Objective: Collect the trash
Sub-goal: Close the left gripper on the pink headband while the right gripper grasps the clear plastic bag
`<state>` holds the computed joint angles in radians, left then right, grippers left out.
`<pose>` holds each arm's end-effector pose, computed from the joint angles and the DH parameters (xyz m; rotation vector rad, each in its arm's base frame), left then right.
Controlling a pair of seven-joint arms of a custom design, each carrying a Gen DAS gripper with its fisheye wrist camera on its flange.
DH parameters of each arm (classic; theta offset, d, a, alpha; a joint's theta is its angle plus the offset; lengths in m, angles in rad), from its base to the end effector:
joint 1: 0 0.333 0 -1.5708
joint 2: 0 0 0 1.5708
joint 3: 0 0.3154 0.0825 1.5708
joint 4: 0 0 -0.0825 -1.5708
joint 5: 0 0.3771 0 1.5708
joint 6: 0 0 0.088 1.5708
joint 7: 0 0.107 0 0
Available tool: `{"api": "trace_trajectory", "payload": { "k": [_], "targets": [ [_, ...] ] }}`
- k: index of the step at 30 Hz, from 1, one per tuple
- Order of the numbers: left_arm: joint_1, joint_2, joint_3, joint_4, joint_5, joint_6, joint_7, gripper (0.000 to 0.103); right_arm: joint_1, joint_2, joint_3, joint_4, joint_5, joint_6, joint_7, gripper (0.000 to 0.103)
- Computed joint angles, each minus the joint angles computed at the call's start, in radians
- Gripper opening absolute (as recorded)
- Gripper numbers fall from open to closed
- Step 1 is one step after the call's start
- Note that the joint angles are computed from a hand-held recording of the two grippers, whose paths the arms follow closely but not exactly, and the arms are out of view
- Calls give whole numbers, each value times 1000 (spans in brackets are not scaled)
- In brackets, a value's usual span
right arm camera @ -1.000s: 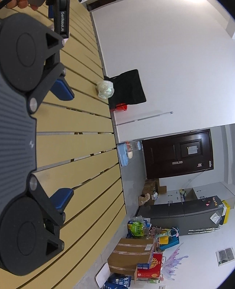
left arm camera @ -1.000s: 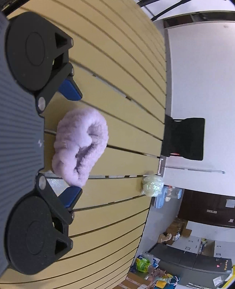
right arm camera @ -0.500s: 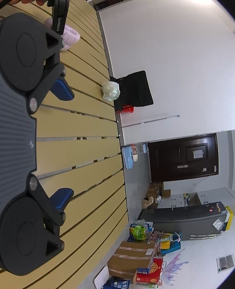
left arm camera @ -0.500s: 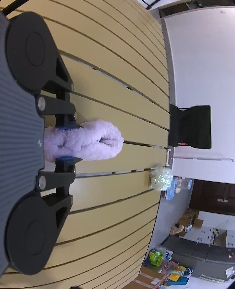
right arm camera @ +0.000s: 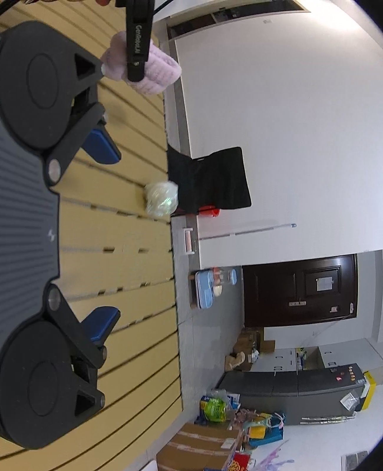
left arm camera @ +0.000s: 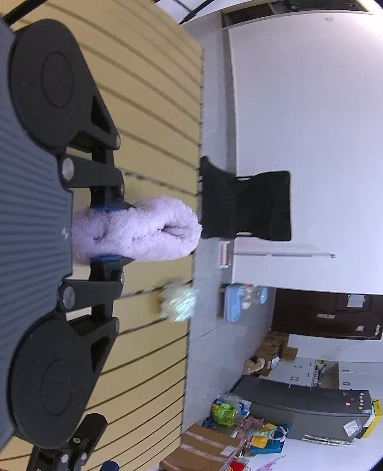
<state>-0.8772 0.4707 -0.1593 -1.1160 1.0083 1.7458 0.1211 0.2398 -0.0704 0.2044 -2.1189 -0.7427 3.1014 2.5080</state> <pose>0.4472 -0.5445 0.6009 -1.8598 1.3212 -0.6692 0.4798 0.2942 0.5556 -1.6820 1.3183 -0.6037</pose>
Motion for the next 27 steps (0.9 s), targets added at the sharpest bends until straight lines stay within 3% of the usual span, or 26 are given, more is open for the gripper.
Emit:
{"api": "trace_trajectory", "payload": {
  "k": [6,12,16,23,27],
  "targets": [
    [58,-42,10,-63,9,20,12,26,82,148,-30,185,101,-41,-78,103],
    [144,-83,1,-156,8,101,-30,26,167,361,-66,451,191,-158,-177,102],
    [200,-108,-3,-230,15,190,-100,25,237,499,-121,632,229,-243,-211,98],
    [231,-95,-3,-259,13,176,-84,26,324,703,-199,904,303,-347,-336,93],
    [253,-108,-5,-294,6,188,-111,26,342,801,-212,1039,385,-391,-400,74]
  ]
}}
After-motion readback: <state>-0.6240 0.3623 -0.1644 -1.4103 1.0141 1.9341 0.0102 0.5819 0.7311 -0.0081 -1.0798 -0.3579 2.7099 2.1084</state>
